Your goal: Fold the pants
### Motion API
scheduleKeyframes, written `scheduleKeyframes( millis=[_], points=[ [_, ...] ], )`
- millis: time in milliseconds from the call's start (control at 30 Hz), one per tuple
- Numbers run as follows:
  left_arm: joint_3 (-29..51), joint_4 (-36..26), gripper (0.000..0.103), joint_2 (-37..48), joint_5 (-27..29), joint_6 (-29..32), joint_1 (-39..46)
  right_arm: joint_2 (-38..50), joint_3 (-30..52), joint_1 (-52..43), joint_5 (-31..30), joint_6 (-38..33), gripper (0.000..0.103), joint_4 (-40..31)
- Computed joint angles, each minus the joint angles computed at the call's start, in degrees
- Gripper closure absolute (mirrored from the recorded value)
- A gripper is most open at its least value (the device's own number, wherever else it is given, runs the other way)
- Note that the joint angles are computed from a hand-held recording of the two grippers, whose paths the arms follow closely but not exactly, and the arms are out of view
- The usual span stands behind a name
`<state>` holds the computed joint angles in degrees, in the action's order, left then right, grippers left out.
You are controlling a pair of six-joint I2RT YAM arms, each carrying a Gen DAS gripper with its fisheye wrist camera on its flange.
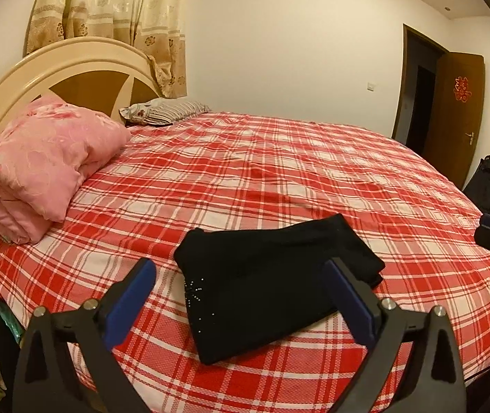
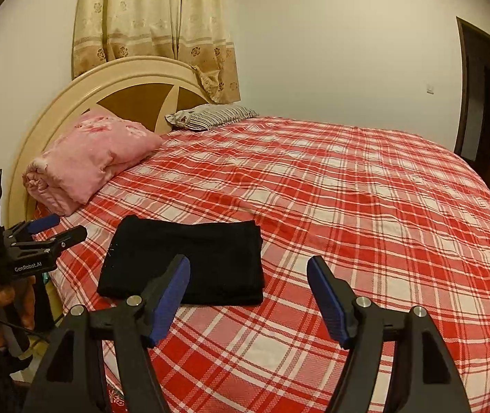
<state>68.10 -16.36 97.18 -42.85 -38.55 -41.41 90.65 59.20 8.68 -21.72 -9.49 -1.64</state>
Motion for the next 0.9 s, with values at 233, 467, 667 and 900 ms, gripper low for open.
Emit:
scheduleKeyframes(
  millis=[233,467,667,900],
  points=[
    [1.0,-1.3,0.003,0.7,-0.2,-0.8,-0.7,-0.8,-0.7,-1.1,-0.3,0.6,0.031,0.8],
    [1.2,-1.3,0.003,1.2,-0.4,-0.7,-0.9,-0.7,-0.8,-1.3,-0.3,0.6,0.031,0.7],
    [1.1,-1.0,0.003,1.3,-0.5,-0.5,-0.9,-0.6,-1.0,-0.9,-0.3,0.5,0.031,0.9],
    [0.9,-0.8,0.003,1.2,-0.3,-0.3,-0.9,-0.8,-1.1,-1.1,-0.4,1.2,0.031,1.3]
  ],
)
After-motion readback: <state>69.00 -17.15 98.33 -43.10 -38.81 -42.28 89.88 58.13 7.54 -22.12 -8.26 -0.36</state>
